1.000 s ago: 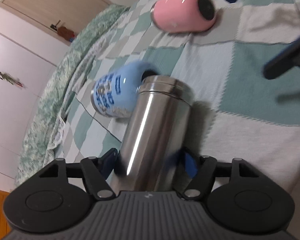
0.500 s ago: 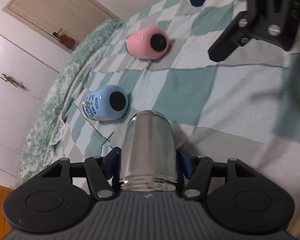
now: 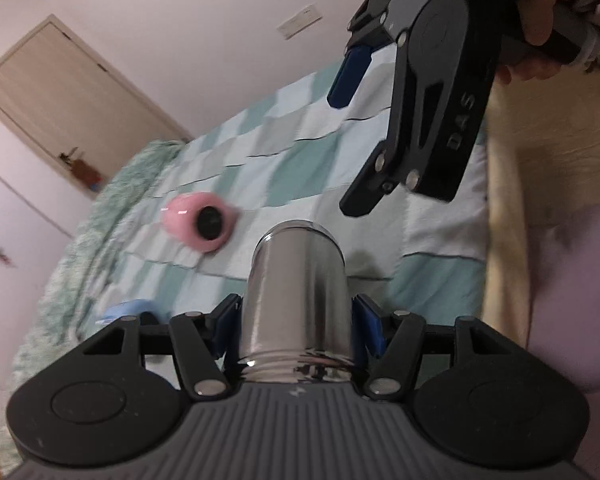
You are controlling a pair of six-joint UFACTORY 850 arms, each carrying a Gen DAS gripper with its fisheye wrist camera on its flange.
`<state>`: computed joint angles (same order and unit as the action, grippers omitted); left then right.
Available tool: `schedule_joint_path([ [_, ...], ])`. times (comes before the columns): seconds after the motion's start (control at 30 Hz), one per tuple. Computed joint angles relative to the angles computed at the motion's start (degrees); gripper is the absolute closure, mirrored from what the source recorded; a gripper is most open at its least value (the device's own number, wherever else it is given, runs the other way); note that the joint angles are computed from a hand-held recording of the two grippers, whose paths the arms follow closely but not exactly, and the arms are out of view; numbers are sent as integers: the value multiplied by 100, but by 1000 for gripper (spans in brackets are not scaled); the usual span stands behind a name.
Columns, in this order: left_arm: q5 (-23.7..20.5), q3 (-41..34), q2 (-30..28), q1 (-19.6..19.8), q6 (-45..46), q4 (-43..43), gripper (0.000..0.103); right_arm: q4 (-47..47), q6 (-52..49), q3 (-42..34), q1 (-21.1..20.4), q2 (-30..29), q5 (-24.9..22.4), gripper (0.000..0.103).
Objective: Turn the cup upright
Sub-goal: 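Lift the silver thermos with the left gripper toward the right gripper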
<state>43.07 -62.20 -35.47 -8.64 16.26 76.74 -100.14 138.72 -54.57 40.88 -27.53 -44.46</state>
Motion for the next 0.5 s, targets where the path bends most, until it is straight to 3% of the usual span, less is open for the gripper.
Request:
schedule_joint_path([
  [0.1, -182, -222, -244, -42, -83, 10, 41, 214, -77, 96, 58, 39, 58, 0],
  [0.27, -642, -727, -489, -2, -1215, 264, 37, 209, -314, 2, 84, -23, 236, 0],
  [0.33, -645, -770, -461, 68, -1617, 374, 26, 107, -423, -76, 68, -53, 330, 0],
  [0.4, -591, -681, -356, 155, -1767, 287, 5, 21, -638, -190, 57, -98, 441, 0],
  [0.5, -546, -577, -180, 315, -2410, 550, 0, 90, -1275, -436, 23, -192, 612, 0],
])
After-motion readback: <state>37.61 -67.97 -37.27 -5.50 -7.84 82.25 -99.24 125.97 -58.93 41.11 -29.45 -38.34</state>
